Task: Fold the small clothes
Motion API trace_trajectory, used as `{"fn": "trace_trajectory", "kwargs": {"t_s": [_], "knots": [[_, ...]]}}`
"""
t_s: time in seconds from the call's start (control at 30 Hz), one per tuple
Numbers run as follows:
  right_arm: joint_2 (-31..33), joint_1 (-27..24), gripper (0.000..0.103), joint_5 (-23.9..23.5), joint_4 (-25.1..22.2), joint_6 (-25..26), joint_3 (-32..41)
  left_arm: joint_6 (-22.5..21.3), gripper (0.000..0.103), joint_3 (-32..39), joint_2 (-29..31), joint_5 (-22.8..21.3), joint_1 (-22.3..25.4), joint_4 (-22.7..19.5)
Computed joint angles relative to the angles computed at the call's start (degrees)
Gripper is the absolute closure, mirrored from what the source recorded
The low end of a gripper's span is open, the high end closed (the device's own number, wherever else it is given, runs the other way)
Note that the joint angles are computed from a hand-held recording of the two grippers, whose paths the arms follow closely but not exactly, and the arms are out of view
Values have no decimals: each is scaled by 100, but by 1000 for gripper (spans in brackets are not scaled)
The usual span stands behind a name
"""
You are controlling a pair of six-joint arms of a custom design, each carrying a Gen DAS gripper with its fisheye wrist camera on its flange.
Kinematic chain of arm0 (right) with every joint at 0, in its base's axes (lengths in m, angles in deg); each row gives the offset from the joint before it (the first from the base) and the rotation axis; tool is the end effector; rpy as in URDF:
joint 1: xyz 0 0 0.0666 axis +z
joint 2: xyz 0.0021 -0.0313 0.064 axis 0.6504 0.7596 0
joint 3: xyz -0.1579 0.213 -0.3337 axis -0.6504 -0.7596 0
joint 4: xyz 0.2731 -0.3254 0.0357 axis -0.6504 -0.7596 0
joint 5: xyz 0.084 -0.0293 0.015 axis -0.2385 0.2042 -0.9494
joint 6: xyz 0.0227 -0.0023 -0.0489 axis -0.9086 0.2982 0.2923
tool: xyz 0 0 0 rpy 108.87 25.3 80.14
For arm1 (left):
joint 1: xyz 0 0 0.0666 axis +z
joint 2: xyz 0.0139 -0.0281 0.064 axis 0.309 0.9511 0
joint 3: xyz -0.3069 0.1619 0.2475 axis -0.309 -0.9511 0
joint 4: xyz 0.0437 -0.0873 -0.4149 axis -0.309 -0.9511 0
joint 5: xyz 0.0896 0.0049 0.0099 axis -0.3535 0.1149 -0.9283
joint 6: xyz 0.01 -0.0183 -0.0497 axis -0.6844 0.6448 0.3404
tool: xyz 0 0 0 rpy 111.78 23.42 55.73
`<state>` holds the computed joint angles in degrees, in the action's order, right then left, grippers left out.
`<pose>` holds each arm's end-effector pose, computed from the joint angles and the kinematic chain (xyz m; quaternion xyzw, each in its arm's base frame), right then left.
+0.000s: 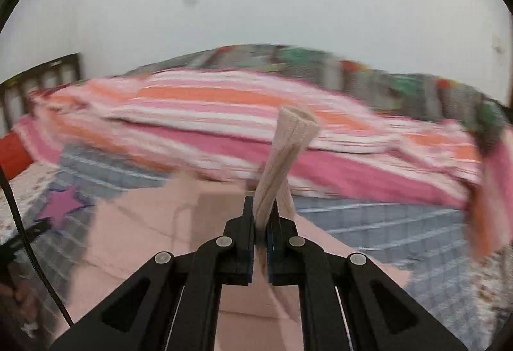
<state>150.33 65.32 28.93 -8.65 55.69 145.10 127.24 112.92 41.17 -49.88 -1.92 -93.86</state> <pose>0.5418 0.2441 0.4874 -0.1493 0.8612 0.0508 0.4832 0.3992 -0.1285 0.4035 -0.3409 0.8337 -0.0592 0.4304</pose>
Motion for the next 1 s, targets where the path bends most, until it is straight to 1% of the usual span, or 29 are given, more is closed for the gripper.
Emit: {"fn": "trace_trajectory", "kwargs": {"t_s": [0.07, 0.13, 0.2, 0.3, 0.33, 0.37, 0.43, 0.47, 0.53, 0.57, 0.63, 0.67, 0.7, 0.73, 0.77, 0.83, 0.9, 0.97, 1.0], "knots": [[265, 232, 97, -257, -72, -23, 176, 26, 20, -53, -41, 100, 83, 25], [588, 491, 97, -450, -188, 58, 361, 16, 20, -51, -28, 166, 118, 12], [847, 677, 97, -535, -264, 109, 486, -75, 20, -38, -8, 156, 123, 13], [1231, 790, 96, -802, -570, 21, 753, -221, 20, -4, 49, 132, 73, 42], [1353, 823, 90, -895, -741, -40, 857, -316, 20, 11, 79, 110, 48, 63], [1416, 847, 86, -959, -846, -66, 907, -381, 20, 27, 109, 83, 20, 80], [1523, 834, 56, -1057, -1004, -60, 997, -469, 20, 59, 169, 100, -23, 117], [1519, 810, 52, -1071, -1021, -81, 995, -539, 20, 83, 202, 117, -51, 131], [1318, 679, 51, -1273, -842, -155, 769, -698, 21, 117, 248, 147, -121, 208], [1208, 606, 50, -1368, -782, -170, 659, -804, 21, 114, 259, 220, -159, 319], [872, 395, 43, -1484, -590, -152, 302, -976, 22, 122, 291, 468, -203, 506], [697, 280, 41, -1452, -438, -143, 90, -1066, 22, 134, 320, 633, -230, 611], [493, 136, 36, -1316, -252, -130, -177, -1129, 24, 153, 358, 751, -261, 683], [345, 5, 36, -1192, -132, -135, -377, -1197, 28, 174, 398, 868, -294, 754], [209, -158, 36, -1064, -49, -156, -572, -1256, 29, 217, 459, 975, -330, 794], [72, -419, 36, -909, -24, -181, -786, -1328, 43, 361, 632, 1176, -382, 748], [-16, -685, 35, -766, -19, -160, -995, -1377, 50, 515, 827, 1347, -404, 690], [-25, -854, 36, -548, 20, -138, -1145, -1384, 50, 642, 989, 1417, -412, 647], [-38, -960, 36, -510, 6, -123, -1198, -1403, 51, 706, 1067, 1464, -413, 618]]}}
